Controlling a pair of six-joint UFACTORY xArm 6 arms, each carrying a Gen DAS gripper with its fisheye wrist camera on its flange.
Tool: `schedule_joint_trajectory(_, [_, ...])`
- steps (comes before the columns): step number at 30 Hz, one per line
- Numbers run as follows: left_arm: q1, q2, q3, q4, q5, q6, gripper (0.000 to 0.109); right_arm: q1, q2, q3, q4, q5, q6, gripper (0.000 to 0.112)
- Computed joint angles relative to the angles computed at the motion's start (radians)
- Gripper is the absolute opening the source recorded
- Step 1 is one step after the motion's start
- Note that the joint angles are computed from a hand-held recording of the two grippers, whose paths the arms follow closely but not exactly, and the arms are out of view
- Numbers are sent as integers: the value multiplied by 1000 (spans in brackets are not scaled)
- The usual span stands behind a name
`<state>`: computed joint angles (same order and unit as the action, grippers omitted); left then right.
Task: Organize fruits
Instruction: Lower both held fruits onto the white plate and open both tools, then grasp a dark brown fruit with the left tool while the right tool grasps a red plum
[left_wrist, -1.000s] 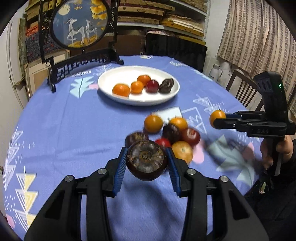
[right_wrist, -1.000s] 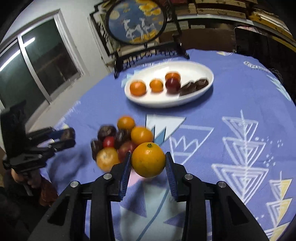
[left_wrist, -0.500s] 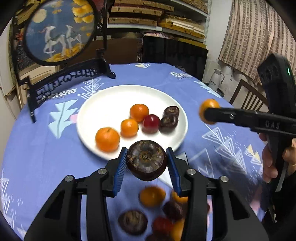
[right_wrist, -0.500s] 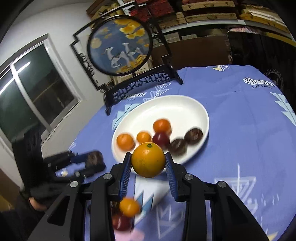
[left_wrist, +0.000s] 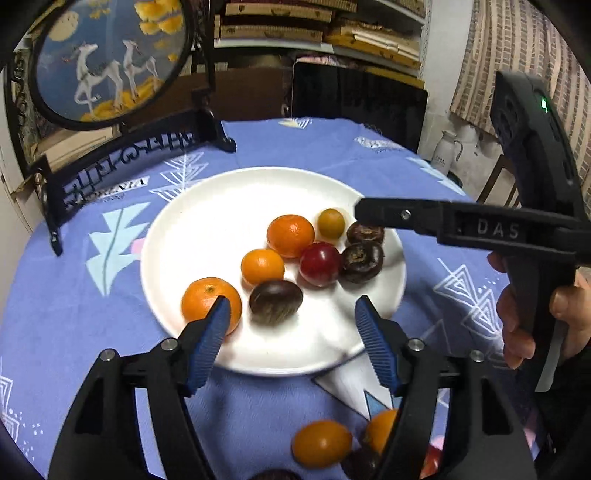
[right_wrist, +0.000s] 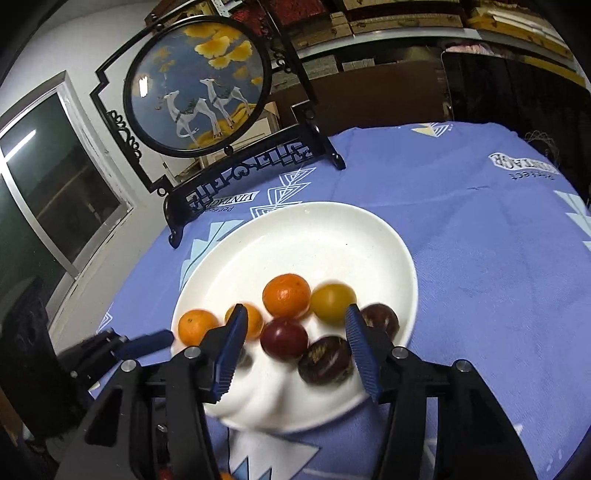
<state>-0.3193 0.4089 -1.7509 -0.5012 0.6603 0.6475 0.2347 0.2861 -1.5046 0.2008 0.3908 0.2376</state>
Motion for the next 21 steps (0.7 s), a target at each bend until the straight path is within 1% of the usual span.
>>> schedule_joint_trajectory(3, [10, -91, 115, -49, -27, 74, 73, 22, -93, 108, -32, -31, 6, 56])
schedule_joint_trajectory(5, [19, -177, 223, -90, -45, 145, 74, 41, -159, 187, -54, -41, 5, 56])
schedule_joint_trajectory(7, [36, -260, 326, -139, -47, 214, 78, 61, -223, 265, -66, -54, 2, 56])
schedule_joint_trajectory(8, [44, -291, 365, -152, -47, 235, 80, 74, -263, 315, -93, -61, 19, 56])
schedule_joint_trajectory(11, [67, -401, 507, -180, -39, 308, 80, 100, -353, 430, -121, -89, 51, 56])
schedule_joint_trajectory(13, [73, -456, 588, -184, -49, 352, 80, 114, -410, 507, -169, -112, 112, 56])
schedule_joint_trajectory(15, [77, -490, 644, -186, -65, 375, 80, 120, -449, 561, -235, -125, 184, 56])
schedule_joint_trajectory(16, [82, -505, 671, -189, -64, 377, 80, 124, -464, 582, -247, -132, 205, 56])
schedule_joint_trajectory(17, [86, -511, 684, -192, -61, 375, 80, 129, -479, 606, -230, -140, 207, 56])
schedule_joint_trajectory(18, [90, -513, 693, -197, -61, 369, 79, 133, -492, 627, -220, -148, 212, 56])
schedule_joint_trajectory(20, [98, -504, 696, -198, -50, 343, 72, 138, -513, 659, -218, -155, 226, 56])
schedule_joint_trajectory(21, [98, -506, 704, -196, -50, 331, 66, 141, -519, 667, -218, -154, 231, 56])
